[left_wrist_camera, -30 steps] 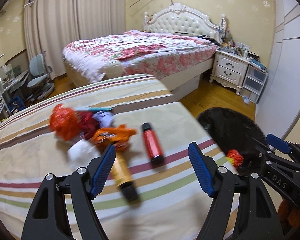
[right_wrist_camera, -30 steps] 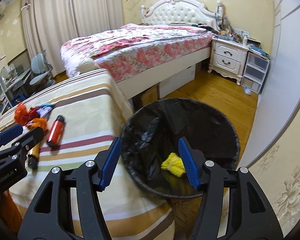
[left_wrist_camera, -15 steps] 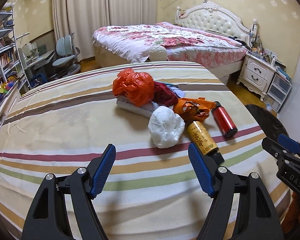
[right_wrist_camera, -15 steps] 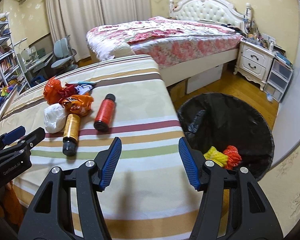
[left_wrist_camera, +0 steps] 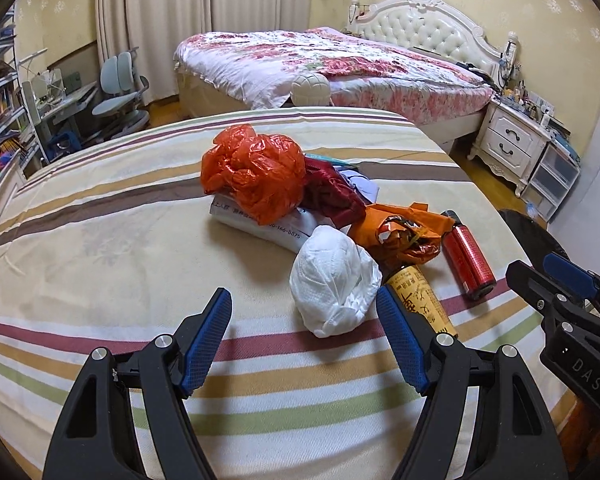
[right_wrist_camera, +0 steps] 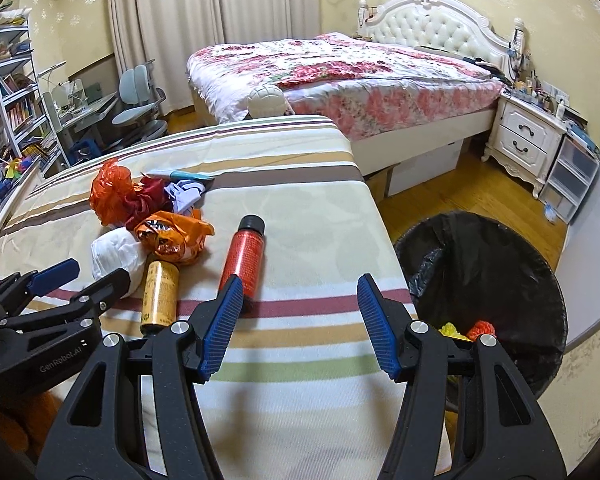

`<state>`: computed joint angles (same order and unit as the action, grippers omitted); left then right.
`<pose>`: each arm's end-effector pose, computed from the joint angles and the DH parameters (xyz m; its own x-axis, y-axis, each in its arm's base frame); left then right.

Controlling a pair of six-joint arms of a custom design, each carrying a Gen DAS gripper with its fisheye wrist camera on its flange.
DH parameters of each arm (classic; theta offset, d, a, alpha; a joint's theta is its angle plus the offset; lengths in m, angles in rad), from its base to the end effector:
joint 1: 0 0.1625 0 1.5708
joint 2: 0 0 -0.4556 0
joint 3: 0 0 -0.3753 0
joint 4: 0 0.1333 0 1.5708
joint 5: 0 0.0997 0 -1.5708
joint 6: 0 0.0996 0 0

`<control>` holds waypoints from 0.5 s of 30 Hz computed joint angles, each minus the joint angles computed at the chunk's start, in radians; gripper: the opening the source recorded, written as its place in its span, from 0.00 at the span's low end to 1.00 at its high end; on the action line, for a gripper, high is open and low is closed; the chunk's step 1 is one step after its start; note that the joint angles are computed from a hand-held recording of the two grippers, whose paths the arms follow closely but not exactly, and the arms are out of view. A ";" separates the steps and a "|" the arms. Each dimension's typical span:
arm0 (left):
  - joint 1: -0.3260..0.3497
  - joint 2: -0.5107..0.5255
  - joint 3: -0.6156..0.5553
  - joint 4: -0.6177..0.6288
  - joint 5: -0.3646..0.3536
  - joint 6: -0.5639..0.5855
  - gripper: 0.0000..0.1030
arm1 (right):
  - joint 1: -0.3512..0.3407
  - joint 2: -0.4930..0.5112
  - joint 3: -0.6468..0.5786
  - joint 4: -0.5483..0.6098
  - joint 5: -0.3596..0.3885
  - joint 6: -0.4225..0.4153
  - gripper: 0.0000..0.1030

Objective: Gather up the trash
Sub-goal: 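Grasp the white plastic bag with the left gripper while the right gripper grasps the red bottle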

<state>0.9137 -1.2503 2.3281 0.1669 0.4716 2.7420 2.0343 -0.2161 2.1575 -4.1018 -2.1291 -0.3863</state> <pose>0.0285 -0.3266 0.1895 -0.7171 -0.2443 -0.6528 0.3253 0.7110 -0.6234 0.2683 -0.3566 -0.1044 -0.6847 -0.3873 0.6174 -0.6797 0.6451 -0.3492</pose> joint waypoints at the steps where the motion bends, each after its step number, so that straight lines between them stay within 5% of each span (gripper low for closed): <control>1: 0.007 -0.007 0.000 -0.003 0.012 0.012 0.64 | 0.002 0.000 -0.006 0.009 -0.001 0.001 0.56; 7: 0.000 -0.040 0.023 -0.038 0.065 0.074 0.34 | 0.006 0.005 -0.025 0.037 0.003 0.004 0.56; 15: -0.047 -0.059 0.066 -0.015 0.039 0.002 0.27 | 0.017 0.014 -0.056 0.079 0.008 0.010 0.56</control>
